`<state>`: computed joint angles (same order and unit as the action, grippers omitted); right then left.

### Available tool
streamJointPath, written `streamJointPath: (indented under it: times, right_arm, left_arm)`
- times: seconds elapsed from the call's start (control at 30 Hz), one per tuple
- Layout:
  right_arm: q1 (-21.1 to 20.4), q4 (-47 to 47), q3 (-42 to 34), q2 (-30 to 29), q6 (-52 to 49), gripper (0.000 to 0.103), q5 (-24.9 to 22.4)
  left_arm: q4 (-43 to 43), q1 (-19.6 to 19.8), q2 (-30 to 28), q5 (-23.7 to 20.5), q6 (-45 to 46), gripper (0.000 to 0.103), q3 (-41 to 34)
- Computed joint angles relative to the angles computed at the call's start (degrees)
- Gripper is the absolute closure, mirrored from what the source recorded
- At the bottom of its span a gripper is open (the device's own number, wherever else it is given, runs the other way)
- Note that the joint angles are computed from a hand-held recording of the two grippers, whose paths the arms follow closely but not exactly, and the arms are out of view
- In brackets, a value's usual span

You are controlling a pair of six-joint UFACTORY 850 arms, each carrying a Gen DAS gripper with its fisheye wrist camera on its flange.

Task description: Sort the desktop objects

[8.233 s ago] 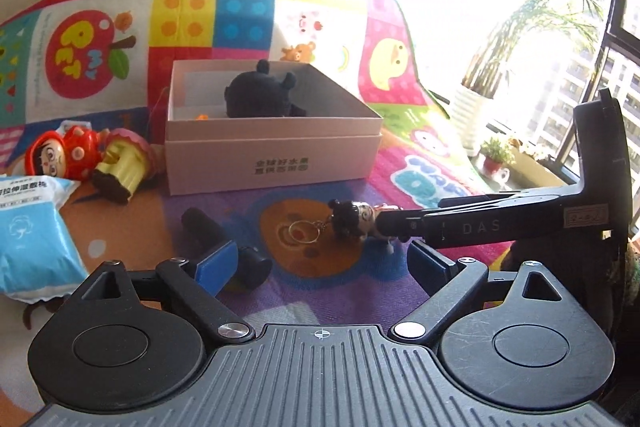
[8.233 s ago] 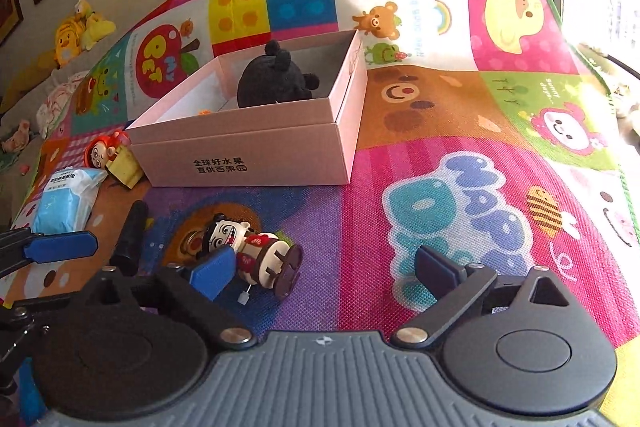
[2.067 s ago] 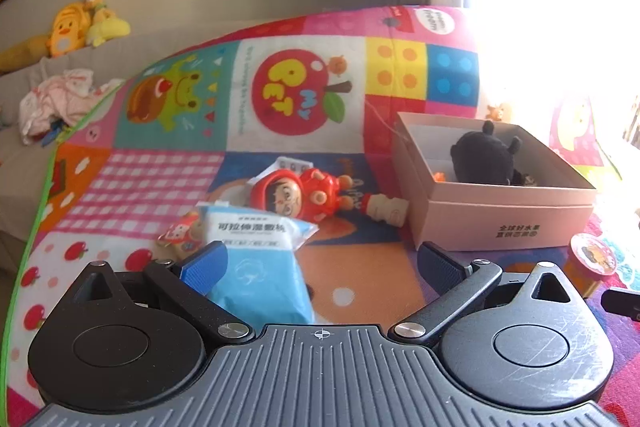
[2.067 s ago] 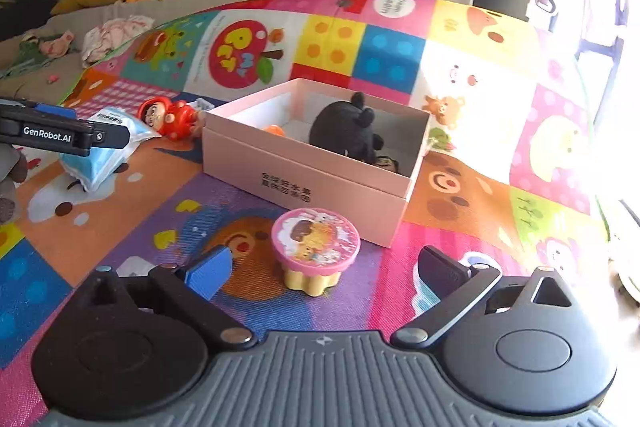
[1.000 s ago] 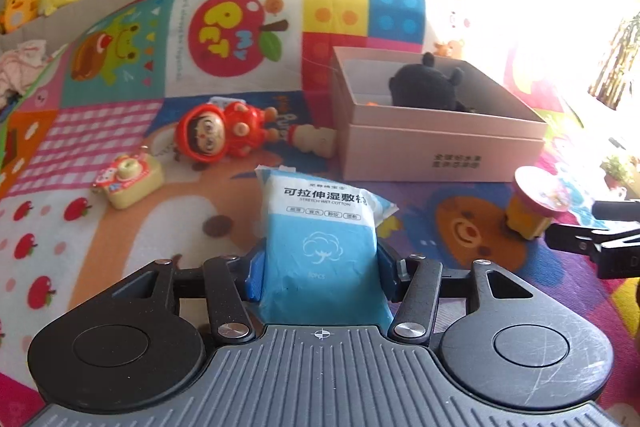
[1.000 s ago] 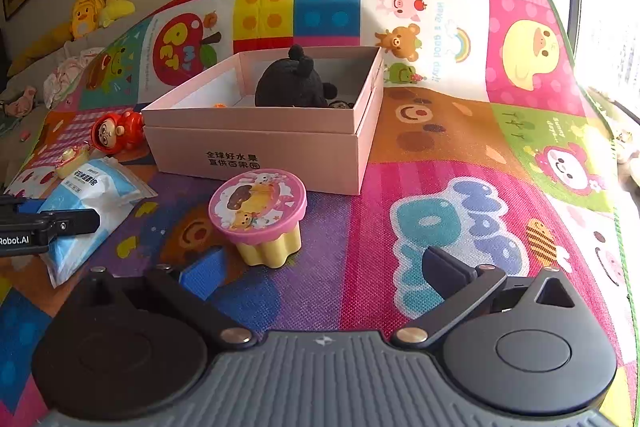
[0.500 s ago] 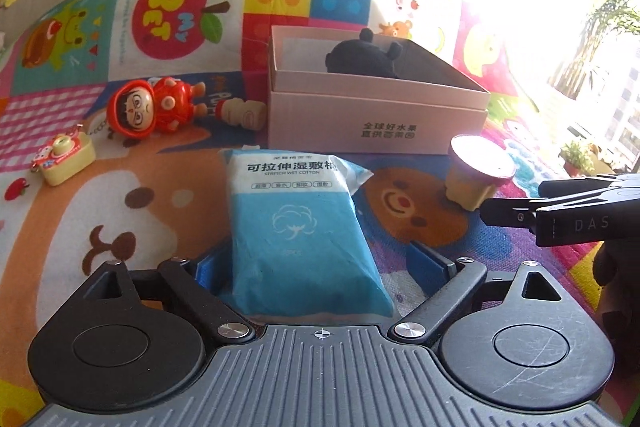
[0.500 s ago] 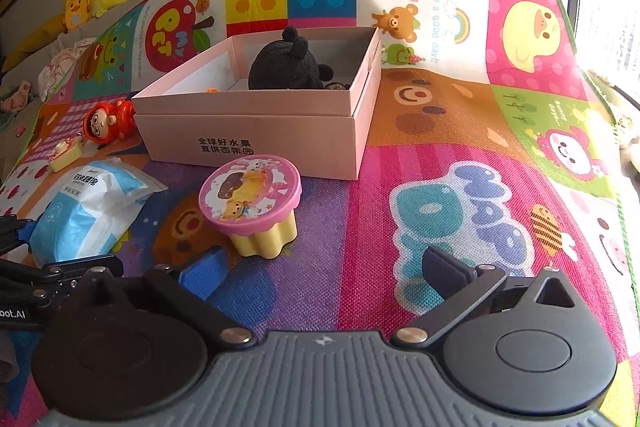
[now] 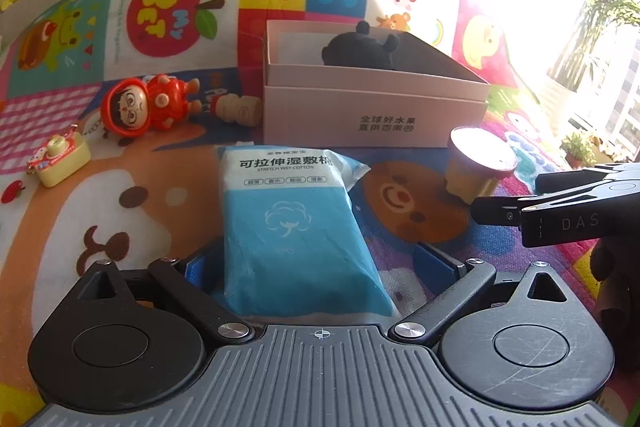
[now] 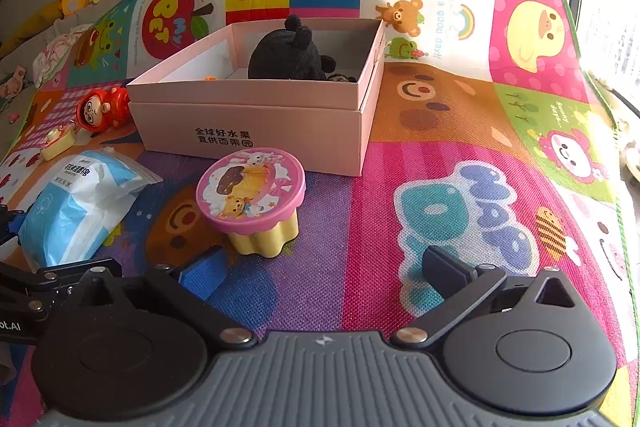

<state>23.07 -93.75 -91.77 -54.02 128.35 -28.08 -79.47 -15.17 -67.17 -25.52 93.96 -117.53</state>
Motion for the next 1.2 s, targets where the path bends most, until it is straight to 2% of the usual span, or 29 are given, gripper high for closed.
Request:
streamJointPath:
  times: [0.27, 0.5, 0.63, 0.87, 1.2]
  right_arm:
    - [0.3, 4.0, -1.5, -0.9, -5.3, 0.000, -0.7]
    - [0.2, 2.2, -1.2, -0.9, -2.8, 0.000, -0.3]
    - [0.3, 4.0, -2.0, -1.3, -5.2, 0.000, -0.7]
    - [0.3, 5.4, -2.5, -1.6, -7.1, 0.000, -1.0]
    - [0.3, 5.5, -2.6, -1.6, -7.2, 0.000, -1.0]
  left_arm:
    - [0.2, 0.3, -0.4, -1.5, -1.3, 0.002, -0.8]
    - [0.1, 0.5, -0.8, -2.0, -1.4, 0.001, -1.3]
    - [-0.5, 1.1, -1.4, -4.2, -2.9, 0.001, -2.3]
    - [-2.0, 1.6, -1.6, -5.3, -3.4, 0.000, -2.4]
    - [-1.8, 1.0, -0.9, -3.0, -2.0, 0.000, -1.3]
